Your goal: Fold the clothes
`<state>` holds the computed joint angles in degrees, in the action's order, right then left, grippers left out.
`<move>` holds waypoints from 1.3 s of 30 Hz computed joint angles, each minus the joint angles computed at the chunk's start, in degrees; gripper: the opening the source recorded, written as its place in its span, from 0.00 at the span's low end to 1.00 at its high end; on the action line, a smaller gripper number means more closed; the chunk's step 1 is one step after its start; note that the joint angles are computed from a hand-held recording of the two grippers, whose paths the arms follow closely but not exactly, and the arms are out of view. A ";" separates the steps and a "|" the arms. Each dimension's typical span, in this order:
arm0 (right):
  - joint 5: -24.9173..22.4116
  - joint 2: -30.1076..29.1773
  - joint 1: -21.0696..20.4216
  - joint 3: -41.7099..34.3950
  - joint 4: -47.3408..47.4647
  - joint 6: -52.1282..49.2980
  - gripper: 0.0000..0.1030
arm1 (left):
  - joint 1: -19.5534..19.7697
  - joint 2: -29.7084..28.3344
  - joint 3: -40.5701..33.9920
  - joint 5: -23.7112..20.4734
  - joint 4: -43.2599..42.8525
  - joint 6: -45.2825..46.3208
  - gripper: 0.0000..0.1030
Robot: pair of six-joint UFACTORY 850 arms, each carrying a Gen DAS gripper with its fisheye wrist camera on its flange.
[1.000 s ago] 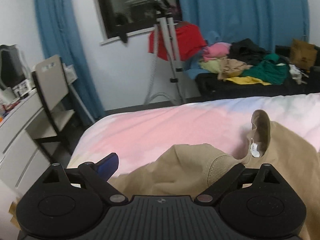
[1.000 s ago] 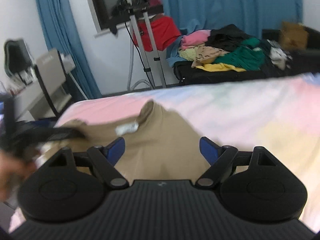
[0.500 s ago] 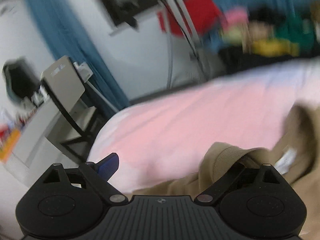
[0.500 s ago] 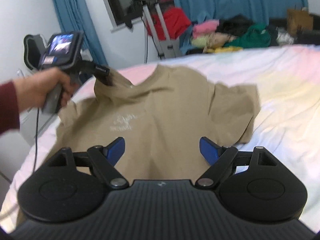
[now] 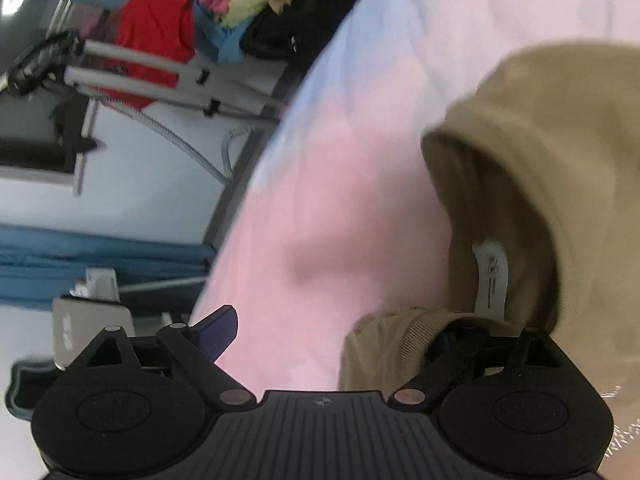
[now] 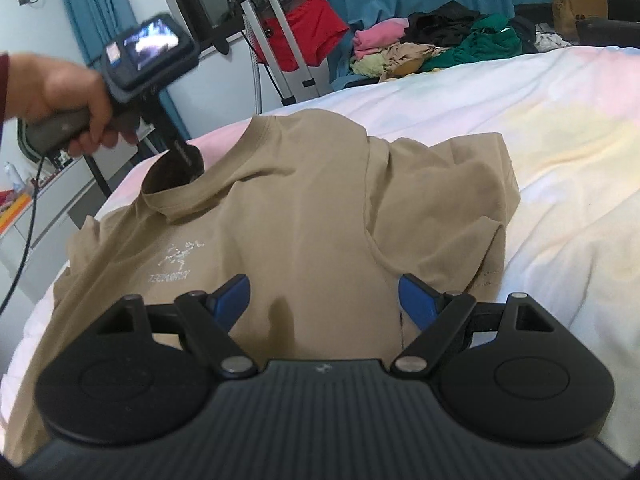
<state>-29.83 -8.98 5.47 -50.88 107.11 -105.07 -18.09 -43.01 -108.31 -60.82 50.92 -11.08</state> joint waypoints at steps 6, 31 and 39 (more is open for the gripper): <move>0.66 3.04 -0.47 1.67 1.23 0.58 0.80 | 0.28 4.82 2.11 5.24 -4.62 -6.17 0.91; 1.08 3.33 -0.91 1.96 3.34 -0.34 0.80 | -4.10 11.88 12.78 7.19 -6.35 3.59 0.92; 0.42 4.07 -1.20 2.89 5.05 -2.14 0.80 | -0.06 28.63 33.40 28.84 -4.74 -22.19 0.92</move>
<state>-29.42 -4.91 4.26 -47.98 112.16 -107.21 -18.15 -14.38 -74.91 -31.98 46.18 -33.27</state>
